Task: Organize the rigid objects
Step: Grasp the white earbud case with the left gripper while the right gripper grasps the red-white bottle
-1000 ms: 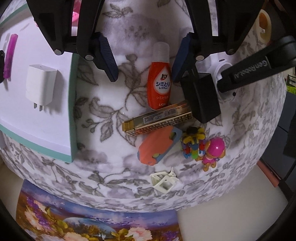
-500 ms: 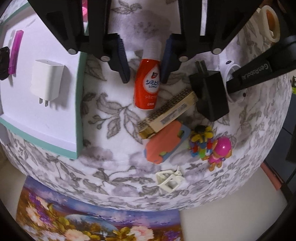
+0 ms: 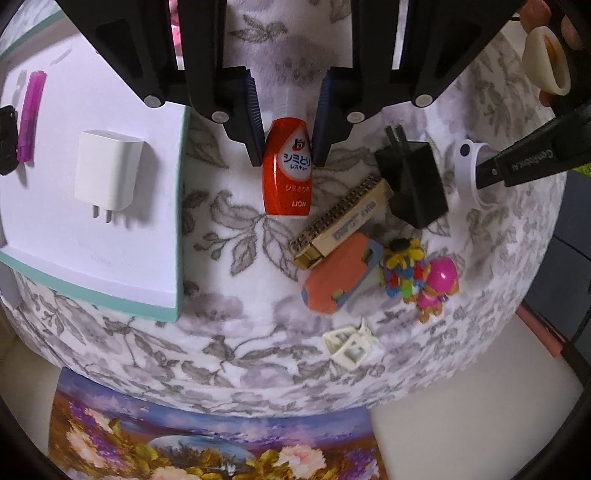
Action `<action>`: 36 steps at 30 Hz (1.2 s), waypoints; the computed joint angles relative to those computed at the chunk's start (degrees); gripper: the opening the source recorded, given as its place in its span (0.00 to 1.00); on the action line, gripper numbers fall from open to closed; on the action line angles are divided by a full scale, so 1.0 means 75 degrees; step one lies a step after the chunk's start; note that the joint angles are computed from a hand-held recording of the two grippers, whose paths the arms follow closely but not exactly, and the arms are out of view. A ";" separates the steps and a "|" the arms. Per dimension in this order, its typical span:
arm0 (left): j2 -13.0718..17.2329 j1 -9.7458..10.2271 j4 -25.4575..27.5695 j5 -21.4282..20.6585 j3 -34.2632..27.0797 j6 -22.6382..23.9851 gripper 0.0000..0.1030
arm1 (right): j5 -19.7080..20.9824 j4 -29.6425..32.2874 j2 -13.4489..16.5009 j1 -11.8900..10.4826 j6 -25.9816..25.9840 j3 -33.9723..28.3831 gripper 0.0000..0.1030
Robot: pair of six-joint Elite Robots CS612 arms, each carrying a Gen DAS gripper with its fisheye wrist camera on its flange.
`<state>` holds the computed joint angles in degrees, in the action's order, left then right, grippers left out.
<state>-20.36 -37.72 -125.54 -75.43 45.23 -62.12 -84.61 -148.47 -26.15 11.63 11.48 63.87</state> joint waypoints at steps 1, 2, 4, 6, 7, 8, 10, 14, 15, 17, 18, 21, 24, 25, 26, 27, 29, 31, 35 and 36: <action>-0.0077 -0.0022 -0.0122 0.0098 0.0121 0.0014 0.12 | 0.0021 -0.0087 -0.0052 -0.0010 0.0030 0.0072 0.27; -0.0152 -0.0051 -0.0239 0.0237 0.0213 0.0049 0.12 | 0.0040 -0.0212 -0.0113 -0.0024 0.0065 0.0149 0.27; -0.0197 -0.0106 -0.0417 0.0466 0.0240 0.0174 0.12 | 0.0061 -0.0421 -0.0225 -0.0053 0.0133 0.0292 0.26; -0.0258 -0.0178 -0.0562 0.0631 0.0267 0.0335 0.12 | 0.0075 -0.0612 -0.0321 -0.0081 0.0222 0.0425 0.25; -0.0222 -0.0200 -0.0580 0.0660 0.0201 0.0373 0.12 | 0.0057 -0.0715 -0.0379 -0.0101 0.0267 0.0505 0.23; -0.0225 -0.0246 -0.0655 0.0691 0.0176 0.0446 0.12 | 0.0038 -0.0766 -0.0405 -0.0116 0.0290 0.0534 0.22; -0.0168 -0.0299 -0.0730 0.0687 0.0057 0.0601 0.12 | -0.0044 -0.0903 -0.0489 -0.0157 0.0374 0.0649 0.22; -0.0081 -0.0435 -0.0727 0.0726 -0.0170 0.0924 0.12 | -0.0050 -0.0991 -0.0567 -0.0257 0.0504 0.0776 0.22; -0.0069 -0.0455 -0.0726 0.0720 -0.0202 0.0976 0.12 | 0.0002 -0.1010 -0.0591 -0.0291 0.0550 0.0816 0.22; -0.0033 -0.0489 -0.0684 0.0713 -0.0306 0.1056 0.12 | 0.0091 -0.1059 -0.0625 -0.0342 0.0620 0.0877 0.22; -0.0006 -0.0508 -0.0646 0.0732 -0.0375 0.1128 0.12 | 0.0124 -0.1100 -0.0650 -0.0365 0.0669 0.0916 0.22; 0.0089 -0.0547 -0.0503 0.0749 -0.0588 0.1274 0.12 | 0.0284 -0.1305 -0.0706 -0.0443 0.0840 0.1027 0.22; 0.0187 -0.0576 -0.0450 0.0614 -0.0793 0.1397 0.12 | 0.0487 -0.1555 -0.0780 -0.0536 0.1022 0.1173 0.22; 0.0214 -0.0588 -0.0448 0.0573 -0.0850 0.1437 0.12 | 0.0557 -0.1597 -0.0792 -0.0564 0.1070 0.1200 0.22; 0.0248 -0.0600 -0.0427 0.0539 -0.0926 0.1477 0.12 | 0.0659 -0.1641 -0.0810 -0.0602 0.1138 0.1238 0.22; 0.0286 -0.0618 -0.0420 0.0510 -0.1015 0.1543 0.12 | 0.0790 -0.1703 -0.0834 -0.0645 0.1212 0.1288 0.22; 0.0341 -0.0653 -0.0400 0.0513 -0.1152 0.1627 0.12 | 0.0930 -0.1883 -0.0905 -0.0712 0.1349 0.1410 0.22; 0.0400 -0.0694 -0.0352 0.0548 -0.1300 0.1729 0.12 | 0.0911 -0.2079 -0.0996 -0.0750 0.1417 0.1548 0.22; 0.0552 -0.0777 -0.0167 0.0568 -0.1642 0.1957 0.12 | 0.0807 -0.2561 -0.1178 -0.0855 0.1603 0.1838 0.22; 0.0609 -0.0798 -0.0102 0.0562 -0.1762 0.2019 0.12 | 0.0606 -0.2646 -0.1229 -0.0864 0.1634 0.1909 0.22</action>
<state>-15.79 -43.71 -126.30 -71.21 32.02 -46.98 -80.07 -168.31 -35.36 5.15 23.73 78.18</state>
